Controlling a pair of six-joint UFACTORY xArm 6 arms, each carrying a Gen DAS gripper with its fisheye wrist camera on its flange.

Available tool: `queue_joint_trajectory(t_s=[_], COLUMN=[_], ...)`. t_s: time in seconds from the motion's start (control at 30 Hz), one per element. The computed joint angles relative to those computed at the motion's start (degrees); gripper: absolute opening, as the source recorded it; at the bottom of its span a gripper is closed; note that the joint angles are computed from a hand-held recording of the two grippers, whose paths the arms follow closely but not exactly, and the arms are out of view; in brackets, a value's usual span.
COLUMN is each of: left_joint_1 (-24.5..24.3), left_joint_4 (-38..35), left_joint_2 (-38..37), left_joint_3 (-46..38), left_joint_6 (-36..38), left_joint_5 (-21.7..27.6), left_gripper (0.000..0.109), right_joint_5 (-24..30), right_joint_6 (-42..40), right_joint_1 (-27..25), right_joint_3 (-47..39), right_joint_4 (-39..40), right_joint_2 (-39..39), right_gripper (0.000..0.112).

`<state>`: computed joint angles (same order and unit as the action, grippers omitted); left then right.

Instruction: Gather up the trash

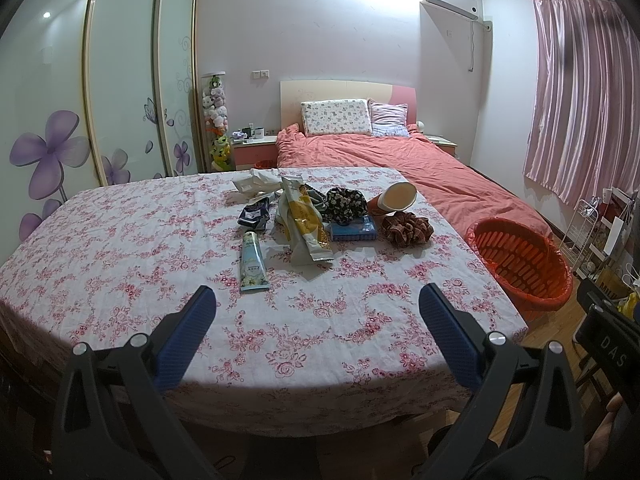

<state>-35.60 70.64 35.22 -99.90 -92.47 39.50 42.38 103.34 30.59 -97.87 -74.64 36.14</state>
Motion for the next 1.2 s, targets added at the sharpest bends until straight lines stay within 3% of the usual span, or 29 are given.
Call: queue_joint_trajectory(t_s=[0.87,1.2], left_joint_1=[-0.2,5.3], left_joint_4=[-1.0,-5.1], left_joint_2=[0.7,2.3], left_joint_3=[-0.9,-1.3], left_joint_6=[0.5,0.7], left_joint_5=[0.9,0.9], left_gripper=[0.099,0.099], right_joint_5=[0.4,-3.7], right_joint_6=[-0.1,-5.7], right_joint_1=[0.0,-1.4], right_joint_3=[-0.4,-6.9], right_joint_4=[-0.5,1.2], right_joint_2=[0.4,5.8], right_gripper=[0.101,0.101])
